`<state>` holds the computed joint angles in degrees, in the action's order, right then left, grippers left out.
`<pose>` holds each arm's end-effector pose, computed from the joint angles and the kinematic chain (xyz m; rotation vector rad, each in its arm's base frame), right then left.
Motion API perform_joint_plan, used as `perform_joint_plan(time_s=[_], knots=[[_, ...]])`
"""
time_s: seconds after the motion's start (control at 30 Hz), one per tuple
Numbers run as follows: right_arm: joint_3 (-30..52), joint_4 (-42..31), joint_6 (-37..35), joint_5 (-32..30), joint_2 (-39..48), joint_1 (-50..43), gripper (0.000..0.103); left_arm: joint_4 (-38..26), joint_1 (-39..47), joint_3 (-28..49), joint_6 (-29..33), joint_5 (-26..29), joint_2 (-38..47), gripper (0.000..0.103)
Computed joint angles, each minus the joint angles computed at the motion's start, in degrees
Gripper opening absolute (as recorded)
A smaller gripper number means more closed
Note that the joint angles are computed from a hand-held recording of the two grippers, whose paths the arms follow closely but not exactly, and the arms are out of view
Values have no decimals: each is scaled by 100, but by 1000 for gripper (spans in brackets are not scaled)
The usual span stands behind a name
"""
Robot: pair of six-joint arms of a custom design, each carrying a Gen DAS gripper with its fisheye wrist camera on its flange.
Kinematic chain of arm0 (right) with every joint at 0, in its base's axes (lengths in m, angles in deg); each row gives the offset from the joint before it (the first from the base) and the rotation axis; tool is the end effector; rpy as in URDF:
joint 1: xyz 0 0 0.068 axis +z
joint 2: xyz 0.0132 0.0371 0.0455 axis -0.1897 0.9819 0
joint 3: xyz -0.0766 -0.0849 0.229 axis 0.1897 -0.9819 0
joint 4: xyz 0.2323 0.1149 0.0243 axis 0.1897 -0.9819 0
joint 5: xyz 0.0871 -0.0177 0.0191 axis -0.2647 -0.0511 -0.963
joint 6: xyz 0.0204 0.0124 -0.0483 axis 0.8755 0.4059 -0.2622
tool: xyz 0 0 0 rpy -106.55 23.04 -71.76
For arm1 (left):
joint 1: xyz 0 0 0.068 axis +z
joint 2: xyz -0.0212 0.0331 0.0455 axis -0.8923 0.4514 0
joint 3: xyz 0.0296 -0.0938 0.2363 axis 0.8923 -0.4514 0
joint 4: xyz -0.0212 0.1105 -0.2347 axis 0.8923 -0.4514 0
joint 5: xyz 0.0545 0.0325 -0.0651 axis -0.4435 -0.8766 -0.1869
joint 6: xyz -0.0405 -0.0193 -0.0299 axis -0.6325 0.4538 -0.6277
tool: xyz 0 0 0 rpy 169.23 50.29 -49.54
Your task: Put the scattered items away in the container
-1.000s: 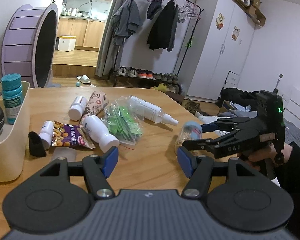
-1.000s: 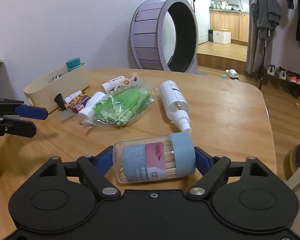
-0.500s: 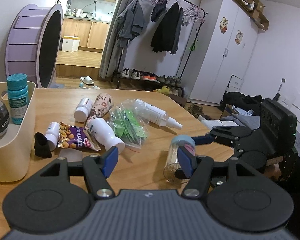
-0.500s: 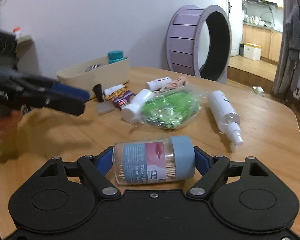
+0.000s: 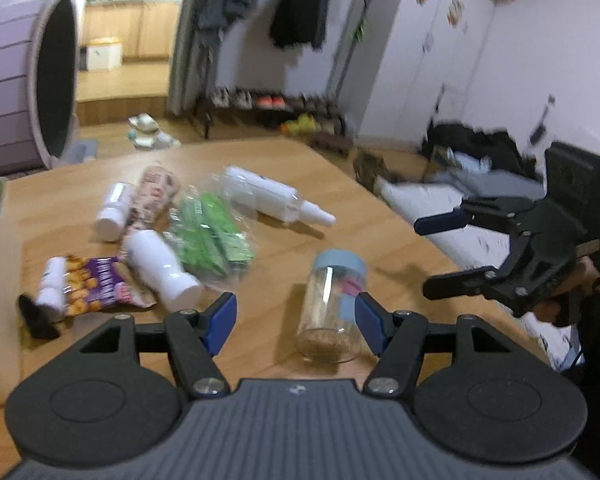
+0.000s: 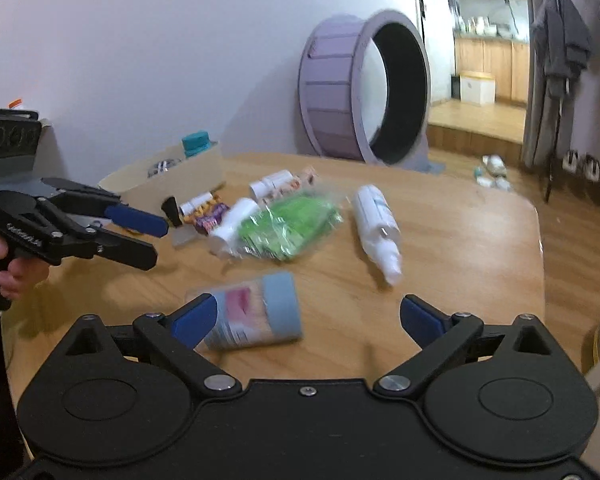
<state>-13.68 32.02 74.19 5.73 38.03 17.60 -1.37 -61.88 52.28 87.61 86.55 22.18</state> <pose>0.3071 0.1724 0.1060 -0.5396 2.1538 0.4685 0.3045 -0.0143 0.1212 0.6454 2.2183 -0.5835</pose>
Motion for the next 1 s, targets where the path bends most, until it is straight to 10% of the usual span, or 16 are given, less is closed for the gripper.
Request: perform_joint_plan(time_s=[0.63, 1.0], knots=[[10, -1156, -642, -121, -263, 60, 99, -2393, -1664, 2633, 548, -1702, 1625, 60], [29, -1177, -681, -165, -300, 15, 99, -1710, -1405, 1898, 555, -1313, 1012, 49]])
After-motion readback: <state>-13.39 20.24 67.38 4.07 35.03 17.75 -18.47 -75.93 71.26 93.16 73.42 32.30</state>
